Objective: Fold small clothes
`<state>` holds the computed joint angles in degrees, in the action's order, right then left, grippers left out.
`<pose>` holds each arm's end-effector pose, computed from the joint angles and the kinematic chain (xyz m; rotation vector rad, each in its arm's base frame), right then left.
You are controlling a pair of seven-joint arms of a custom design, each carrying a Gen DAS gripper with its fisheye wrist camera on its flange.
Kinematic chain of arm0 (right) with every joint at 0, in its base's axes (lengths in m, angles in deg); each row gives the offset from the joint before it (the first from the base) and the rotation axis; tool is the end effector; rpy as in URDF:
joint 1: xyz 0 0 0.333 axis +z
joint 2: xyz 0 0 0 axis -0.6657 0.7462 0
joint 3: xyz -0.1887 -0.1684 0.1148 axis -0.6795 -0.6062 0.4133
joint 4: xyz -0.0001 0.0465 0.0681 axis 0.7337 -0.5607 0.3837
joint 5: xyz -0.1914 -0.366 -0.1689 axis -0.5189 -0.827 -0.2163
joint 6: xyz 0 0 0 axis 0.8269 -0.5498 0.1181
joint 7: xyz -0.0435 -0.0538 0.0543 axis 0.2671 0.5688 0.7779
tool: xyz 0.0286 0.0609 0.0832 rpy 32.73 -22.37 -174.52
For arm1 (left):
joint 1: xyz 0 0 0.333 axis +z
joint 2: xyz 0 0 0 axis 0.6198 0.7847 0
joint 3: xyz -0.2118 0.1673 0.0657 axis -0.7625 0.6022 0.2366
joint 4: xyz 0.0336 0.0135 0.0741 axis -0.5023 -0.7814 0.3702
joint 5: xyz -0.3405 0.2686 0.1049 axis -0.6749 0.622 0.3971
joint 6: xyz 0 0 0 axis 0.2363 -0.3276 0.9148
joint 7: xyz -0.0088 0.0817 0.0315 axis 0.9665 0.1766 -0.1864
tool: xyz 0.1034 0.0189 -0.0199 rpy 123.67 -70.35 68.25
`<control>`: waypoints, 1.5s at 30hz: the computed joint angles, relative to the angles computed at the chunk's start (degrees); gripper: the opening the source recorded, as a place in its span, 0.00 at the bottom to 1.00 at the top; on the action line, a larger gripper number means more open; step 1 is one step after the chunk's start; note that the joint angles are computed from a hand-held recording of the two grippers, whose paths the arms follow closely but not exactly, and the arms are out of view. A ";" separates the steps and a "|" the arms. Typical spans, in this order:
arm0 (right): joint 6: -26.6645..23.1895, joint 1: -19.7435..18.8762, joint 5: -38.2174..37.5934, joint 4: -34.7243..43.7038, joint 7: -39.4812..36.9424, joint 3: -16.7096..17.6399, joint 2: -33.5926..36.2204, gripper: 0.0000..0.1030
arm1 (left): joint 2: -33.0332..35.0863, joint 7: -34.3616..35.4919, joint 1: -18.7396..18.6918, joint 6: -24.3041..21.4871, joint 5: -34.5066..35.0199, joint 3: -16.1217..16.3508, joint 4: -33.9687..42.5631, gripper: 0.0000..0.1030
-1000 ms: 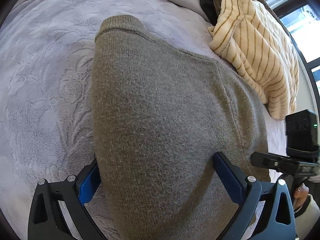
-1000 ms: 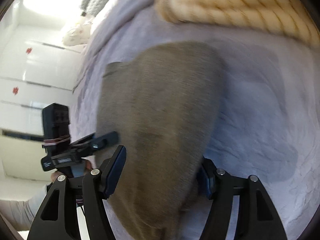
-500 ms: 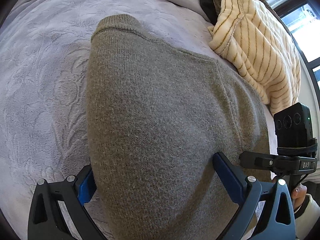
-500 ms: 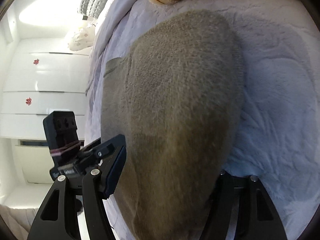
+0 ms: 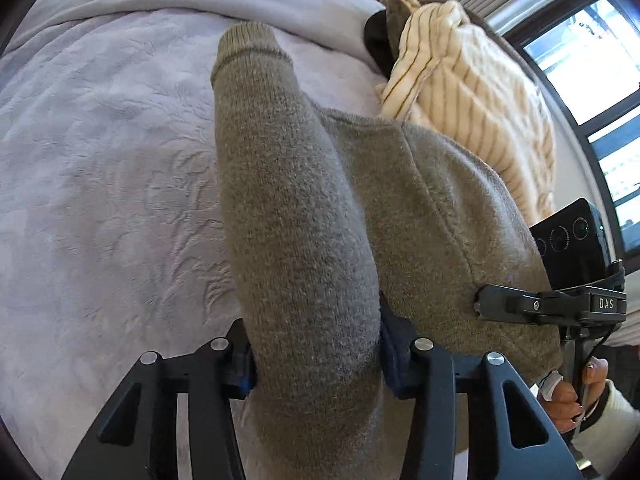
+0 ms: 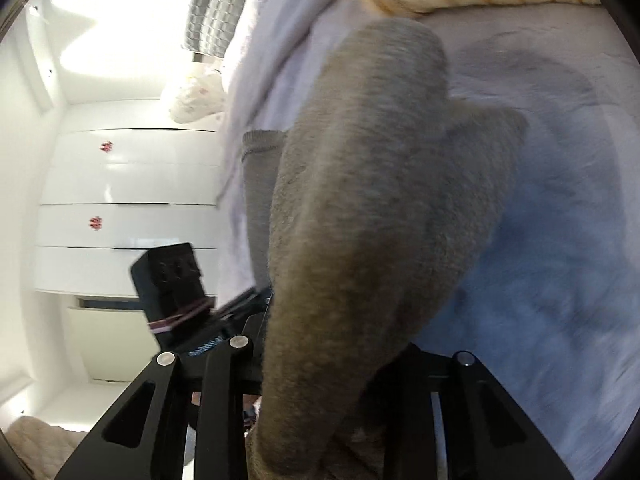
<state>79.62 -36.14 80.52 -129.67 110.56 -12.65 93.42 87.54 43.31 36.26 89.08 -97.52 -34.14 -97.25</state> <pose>0.6906 0.2522 0.3444 -1.6080 1.4930 0.8850 0.6614 -0.1568 0.3849 2.1104 -1.9150 0.9075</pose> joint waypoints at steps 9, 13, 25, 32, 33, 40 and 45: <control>0.50 3.29 8.85 -9.13 0.81 0.73 -8.61 0.31 | -16.87 5.09 1.25 -8.17 -3.74 4.48 -12.57 0.47; 0.75 6.74 11.78 -13.43 1.19 1.05 -11.52 0.31 | -26.15 4.72 1.23 -12.47 -1.37 7.90 -20.90 0.47; 6.13 17.54 -7.81 -12.64 15.04 0.35 -8.38 0.39 | -43.32 -0.36 3.54 -16.20 8.14 12.63 -41.04 0.48; 14.45 17.01 -10.06 -23.34 19.31 -0.14 -18.68 0.44 | -47.56 -3.94 5.16 -10.45 14.09 12.35 -43.06 0.48; 14.98 16.81 -8.61 -24.54 19.15 -0.02 -19.32 0.39 | -47.08 -4.35 5.14 -10.01 14.51 12.50 -42.84 0.48; 17.87 19.96 -33.97 -26.77 26.11 -1.12 -23.99 0.10 | -41.92 -9.11 4.35 -7.26 23.32 8.00 -41.55 0.50; 16.72 20.58 -37.68 -25.70 29.25 -2.65 -19.23 0.09 | -41.43 -12.36 3.70 -4.58 27.98 6.61 -42.82 0.64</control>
